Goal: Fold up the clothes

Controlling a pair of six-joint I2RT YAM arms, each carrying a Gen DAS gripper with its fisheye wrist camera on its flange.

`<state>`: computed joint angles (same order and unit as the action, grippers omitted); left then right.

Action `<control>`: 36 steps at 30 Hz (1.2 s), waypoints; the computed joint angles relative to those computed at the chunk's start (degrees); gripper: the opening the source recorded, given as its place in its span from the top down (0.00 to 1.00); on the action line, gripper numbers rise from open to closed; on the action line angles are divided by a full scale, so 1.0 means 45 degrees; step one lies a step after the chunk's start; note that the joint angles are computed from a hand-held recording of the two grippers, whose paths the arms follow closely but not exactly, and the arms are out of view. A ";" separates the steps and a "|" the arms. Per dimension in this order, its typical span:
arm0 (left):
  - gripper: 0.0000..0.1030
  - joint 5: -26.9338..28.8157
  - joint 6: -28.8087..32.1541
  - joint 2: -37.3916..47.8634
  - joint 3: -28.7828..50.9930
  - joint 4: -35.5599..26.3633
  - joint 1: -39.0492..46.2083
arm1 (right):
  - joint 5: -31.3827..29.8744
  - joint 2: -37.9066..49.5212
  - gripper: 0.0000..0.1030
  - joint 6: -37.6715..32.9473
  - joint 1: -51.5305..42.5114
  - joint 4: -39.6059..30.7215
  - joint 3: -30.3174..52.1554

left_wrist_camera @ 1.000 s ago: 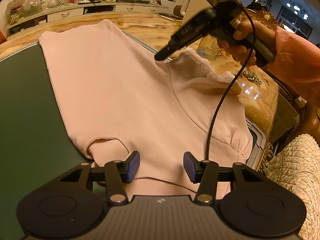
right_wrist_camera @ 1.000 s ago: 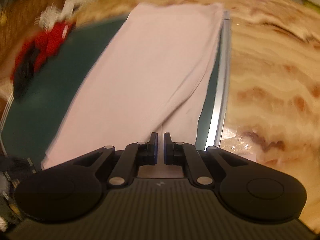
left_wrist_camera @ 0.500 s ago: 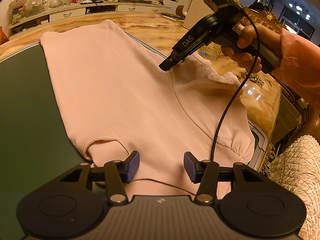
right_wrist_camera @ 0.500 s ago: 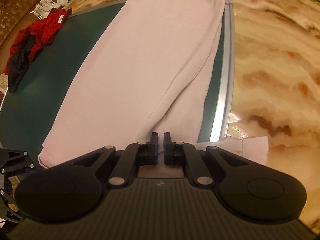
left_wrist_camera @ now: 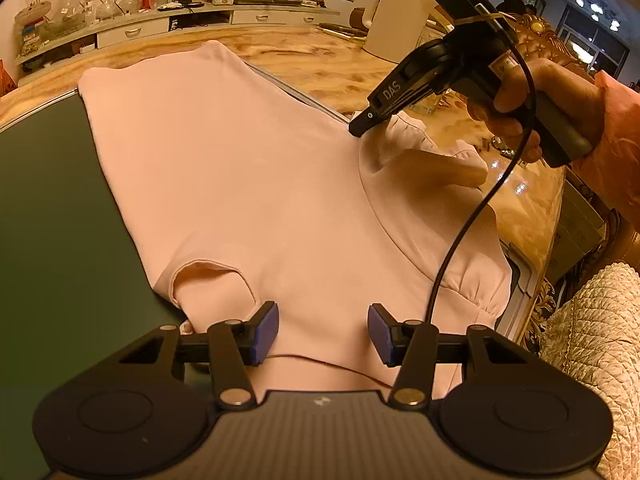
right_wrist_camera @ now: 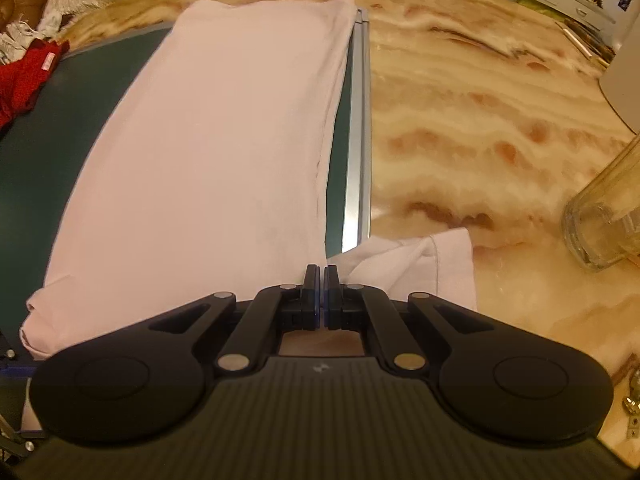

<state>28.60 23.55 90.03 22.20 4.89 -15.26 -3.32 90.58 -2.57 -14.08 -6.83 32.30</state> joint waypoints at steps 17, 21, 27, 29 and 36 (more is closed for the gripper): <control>0.44 0.0002 -0.0419 -0.0144 -0.0237 0.0217 -0.0250 | 0.0873 0.1720 0.78 0.0676 0.0920 0.1718 0.1815; 0.44 0.0089 -0.0330 -0.0217 -0.0274 0.0090 -0.0111 | 0.1184 0.3151 0.78 0.0405 0.1207 0.2171 0.2773; 0.44 0.0079 -0.0347 -0.0181 -0.0282 0.0195 -0.0179 | 0.1137 0.4004 0.97 0.0756 0.0977 0.1963 0.3232; 0.44 0.0058 -0.0383 -0.0225 -0.0320 0.0199 -0.0224 | 0.1166 0.3961 0.98 0.0903 0.0822 0.2097 0.3169; 0.44 -0.0079 -0.0493 -0.0323 -0.0314 0.0088 -0.0345 | 0.0884 0.4011 0.88 0.0920 0.0382 0.1816 0.3326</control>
<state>28.24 21.33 88.58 20.79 5.29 -16.81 0.66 108.63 1.57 -12.36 1.34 47.26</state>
